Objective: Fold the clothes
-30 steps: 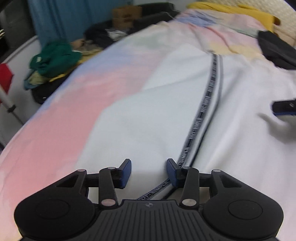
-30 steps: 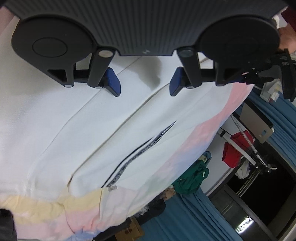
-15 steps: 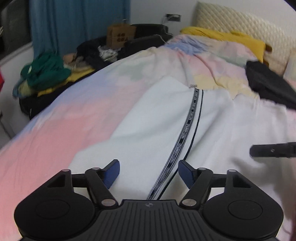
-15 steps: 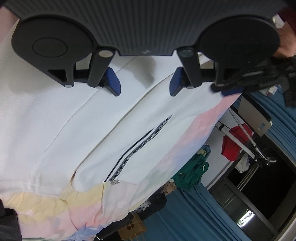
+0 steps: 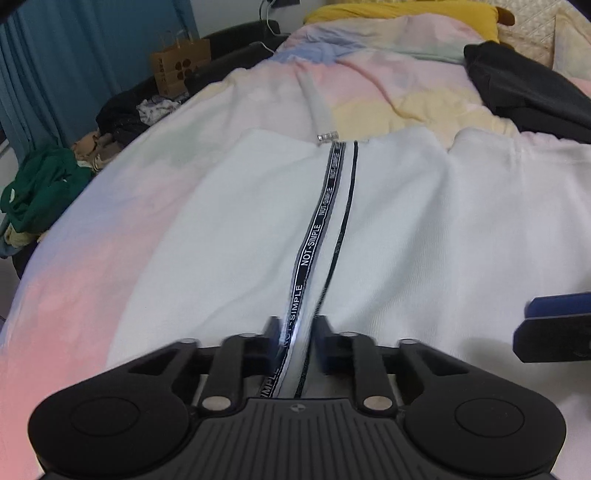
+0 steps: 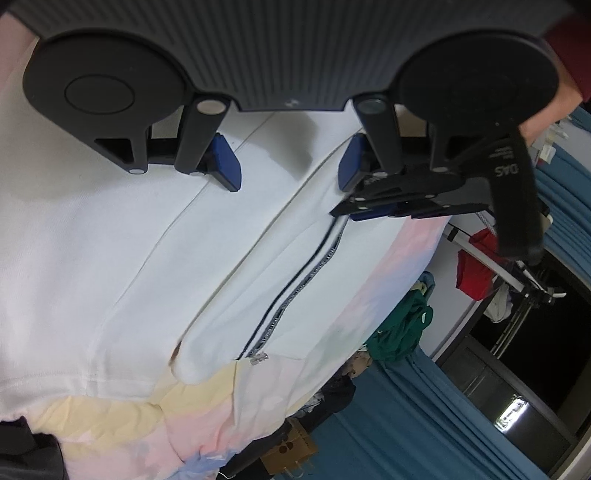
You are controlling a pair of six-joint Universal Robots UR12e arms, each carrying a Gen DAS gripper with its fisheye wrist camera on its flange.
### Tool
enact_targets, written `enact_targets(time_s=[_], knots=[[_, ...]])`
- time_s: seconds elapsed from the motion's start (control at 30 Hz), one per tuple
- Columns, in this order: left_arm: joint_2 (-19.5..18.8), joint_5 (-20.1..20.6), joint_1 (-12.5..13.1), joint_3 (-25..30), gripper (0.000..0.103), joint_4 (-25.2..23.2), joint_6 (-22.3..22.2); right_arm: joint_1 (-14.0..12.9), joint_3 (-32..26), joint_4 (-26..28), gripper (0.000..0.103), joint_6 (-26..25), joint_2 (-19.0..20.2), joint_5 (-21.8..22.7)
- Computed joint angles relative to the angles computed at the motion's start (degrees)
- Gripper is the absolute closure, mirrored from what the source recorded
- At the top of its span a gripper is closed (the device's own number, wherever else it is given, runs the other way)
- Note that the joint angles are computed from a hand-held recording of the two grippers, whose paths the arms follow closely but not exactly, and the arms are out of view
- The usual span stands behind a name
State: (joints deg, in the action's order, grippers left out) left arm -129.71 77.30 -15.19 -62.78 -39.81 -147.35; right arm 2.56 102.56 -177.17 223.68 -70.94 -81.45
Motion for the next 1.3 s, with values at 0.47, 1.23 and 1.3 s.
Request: enact_targets(time_s=[0.47, 1.23, 1.3], knots=[[-9.4, 11.8, 2.4, 21.0, 0.092, 3.8, -13.0, 0.2, 0.7, -3.0, 0.041, -0.5, -0.4, 0.9], [20.6, 18.2, 5.6, -28.5, 0.040, 23.4, -24.1, -0.8, -0.8, -2.2, 0.041, -1.0, 1.6, 3.2], [23.9, 20.3, 5.5, -34.0, 0.040, 25.1, -26.2, -0.9, -0.9, -2.0, 0.041, -1.4, 1.5, 4.1]])
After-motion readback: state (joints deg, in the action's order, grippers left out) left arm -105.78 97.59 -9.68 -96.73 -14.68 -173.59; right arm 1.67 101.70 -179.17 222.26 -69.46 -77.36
